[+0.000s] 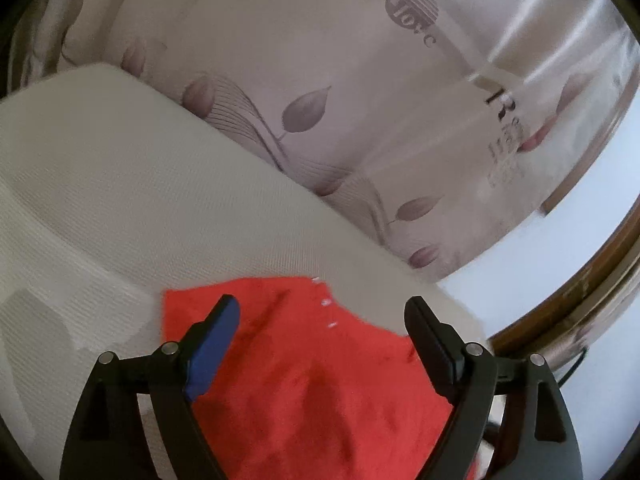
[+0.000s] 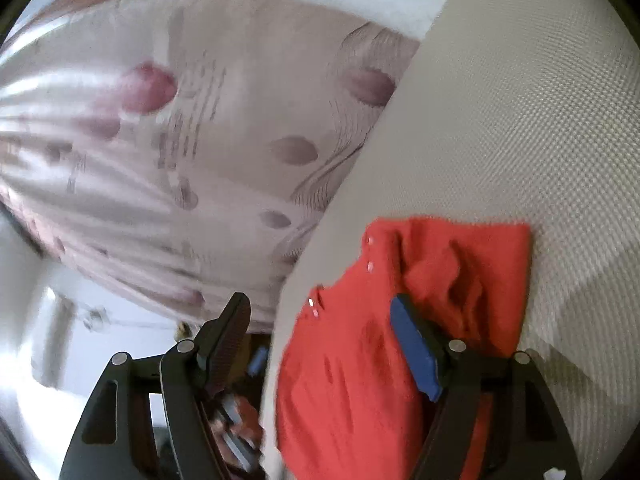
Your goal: Fold small clothes
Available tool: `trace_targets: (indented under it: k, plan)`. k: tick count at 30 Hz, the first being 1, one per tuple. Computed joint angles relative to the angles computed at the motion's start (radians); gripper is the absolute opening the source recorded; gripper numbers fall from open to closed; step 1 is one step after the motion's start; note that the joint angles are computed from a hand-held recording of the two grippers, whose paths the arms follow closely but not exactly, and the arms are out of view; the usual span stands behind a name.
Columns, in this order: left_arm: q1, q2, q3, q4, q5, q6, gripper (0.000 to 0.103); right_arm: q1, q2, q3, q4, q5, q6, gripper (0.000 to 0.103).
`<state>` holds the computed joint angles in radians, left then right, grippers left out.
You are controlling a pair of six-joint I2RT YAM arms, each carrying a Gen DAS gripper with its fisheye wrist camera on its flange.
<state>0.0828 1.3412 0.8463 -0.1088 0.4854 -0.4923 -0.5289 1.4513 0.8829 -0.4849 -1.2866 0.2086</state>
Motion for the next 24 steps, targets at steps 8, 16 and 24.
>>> trace_targets:
  k: [8,16,24]
  plan:
    - [0.18,-0.163,-0.068,-0.361,0.164,0.409,0.084,-0.107,-0.271,-0.018,-0.558,0.245,-0.634,0.071]
    - [0.252,-0.333,-0.238,-0.512,0.245,0.576,0.084,-0.018,-0.548,-0.147,-0.587,0.509,-0.722,0.071]
    - [0.167,-0.336,-0.222,-0.579,0.182,0.642,0.009,0.07,-0.572,-0.169,-0.536,0.638,-0.654,0.009]
